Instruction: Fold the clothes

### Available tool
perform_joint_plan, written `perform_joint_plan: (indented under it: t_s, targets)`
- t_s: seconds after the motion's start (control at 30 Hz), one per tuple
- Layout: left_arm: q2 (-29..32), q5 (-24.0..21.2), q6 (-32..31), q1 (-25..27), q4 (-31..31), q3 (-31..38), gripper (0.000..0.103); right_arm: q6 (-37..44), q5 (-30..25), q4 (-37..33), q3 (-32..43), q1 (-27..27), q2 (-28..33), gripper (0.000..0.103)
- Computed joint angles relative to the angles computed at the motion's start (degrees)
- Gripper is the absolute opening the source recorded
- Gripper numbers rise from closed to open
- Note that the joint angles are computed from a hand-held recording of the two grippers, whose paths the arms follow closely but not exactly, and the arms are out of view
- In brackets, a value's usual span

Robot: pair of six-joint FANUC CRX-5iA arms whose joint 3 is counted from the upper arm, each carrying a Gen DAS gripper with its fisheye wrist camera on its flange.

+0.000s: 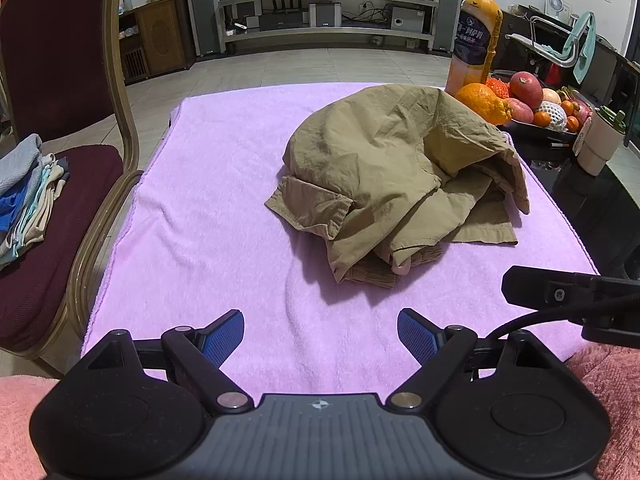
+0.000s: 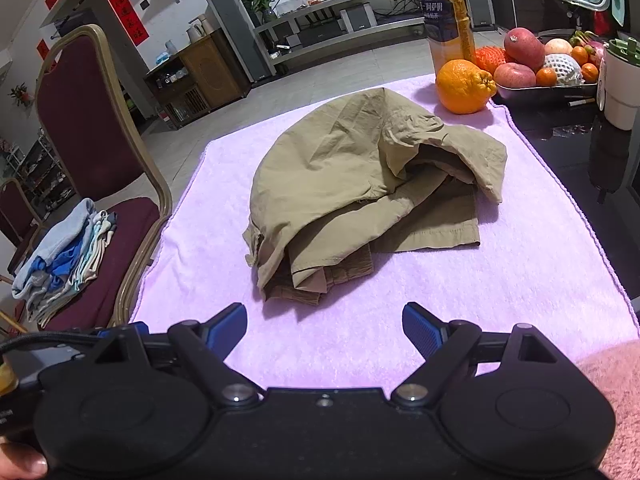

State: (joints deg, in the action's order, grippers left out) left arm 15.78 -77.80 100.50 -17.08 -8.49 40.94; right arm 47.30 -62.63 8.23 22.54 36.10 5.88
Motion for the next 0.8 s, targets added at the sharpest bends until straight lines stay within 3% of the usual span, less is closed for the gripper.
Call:
perform_joint_plan:
  t_s: [0.8]
  targets:
    - [0.01,-0.06,0.14,0.33,0.32,-0.27,0.086,-0.10,-0.06,0.21,-0.14,0.08,-0.04,0.086]
